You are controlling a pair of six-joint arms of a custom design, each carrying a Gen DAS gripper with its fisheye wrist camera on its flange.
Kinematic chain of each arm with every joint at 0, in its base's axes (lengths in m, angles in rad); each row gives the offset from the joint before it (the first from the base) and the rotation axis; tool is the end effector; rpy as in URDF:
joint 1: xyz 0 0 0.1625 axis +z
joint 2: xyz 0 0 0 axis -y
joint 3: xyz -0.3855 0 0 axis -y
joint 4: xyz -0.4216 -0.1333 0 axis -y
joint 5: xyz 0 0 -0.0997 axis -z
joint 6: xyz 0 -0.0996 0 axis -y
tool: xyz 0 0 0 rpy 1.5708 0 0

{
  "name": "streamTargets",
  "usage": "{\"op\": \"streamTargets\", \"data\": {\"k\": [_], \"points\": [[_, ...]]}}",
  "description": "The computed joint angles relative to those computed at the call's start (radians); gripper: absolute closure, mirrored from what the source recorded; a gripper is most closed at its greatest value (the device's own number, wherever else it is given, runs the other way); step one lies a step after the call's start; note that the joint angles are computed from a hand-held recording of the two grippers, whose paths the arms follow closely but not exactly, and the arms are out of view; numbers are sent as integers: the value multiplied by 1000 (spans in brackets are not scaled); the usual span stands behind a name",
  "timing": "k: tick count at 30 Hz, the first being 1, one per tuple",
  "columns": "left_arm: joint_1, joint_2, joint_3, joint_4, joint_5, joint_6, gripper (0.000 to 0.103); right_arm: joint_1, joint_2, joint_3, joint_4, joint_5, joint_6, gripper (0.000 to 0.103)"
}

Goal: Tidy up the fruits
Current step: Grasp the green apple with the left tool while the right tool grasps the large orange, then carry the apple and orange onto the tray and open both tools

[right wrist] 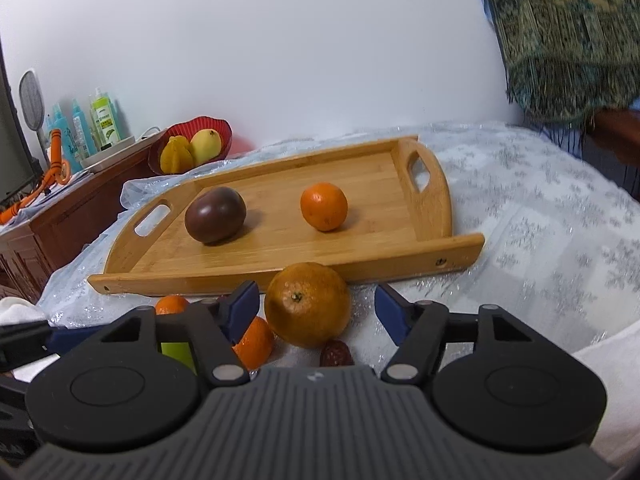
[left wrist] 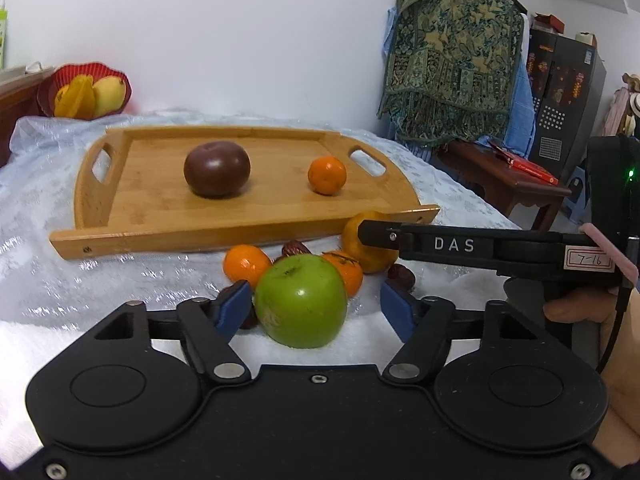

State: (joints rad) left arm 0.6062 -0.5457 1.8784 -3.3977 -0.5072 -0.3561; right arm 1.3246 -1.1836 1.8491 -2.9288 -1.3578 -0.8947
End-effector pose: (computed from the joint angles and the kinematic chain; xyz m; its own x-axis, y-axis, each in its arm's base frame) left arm -0.3180 -0.4886 -0.0424 -0.8310 -0.0221 -0.5559 0.4628 0.5269 -0.7128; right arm -0.0005 -0.6351 0.2479 -0.7601 -0.5151 0.3962 -0.6477 0.5508 -0.5264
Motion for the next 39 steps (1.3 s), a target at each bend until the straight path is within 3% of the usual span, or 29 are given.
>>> {"op": "streamTargets", "data": {"k": [4, 17, 20, 28, 35, 39], "points": [[2, 17, -14, 11, 26, -18, 45, 0, 4, -14, 41, -1, 28, 35], [39, 45, -52, 19, 17, -61, 45, 7, 24, -48, 109, -26, 93, 41], [46, 50, -66, 53, 25, -74, 48, 8, 28, -51, 105, -32, 108, 48], [23, 85, -81, 0, 92, 36, 49, 6, 15, 3, -28, -3, 47, 49], [11, 87, -95, -153, 151, 184, 49, -4, 29, -7, -138, 74, 109, 49], [28, 86, -125, -265, 187, 326, 49, 11, 58, -43, -176, 72, 119, 49]]}}
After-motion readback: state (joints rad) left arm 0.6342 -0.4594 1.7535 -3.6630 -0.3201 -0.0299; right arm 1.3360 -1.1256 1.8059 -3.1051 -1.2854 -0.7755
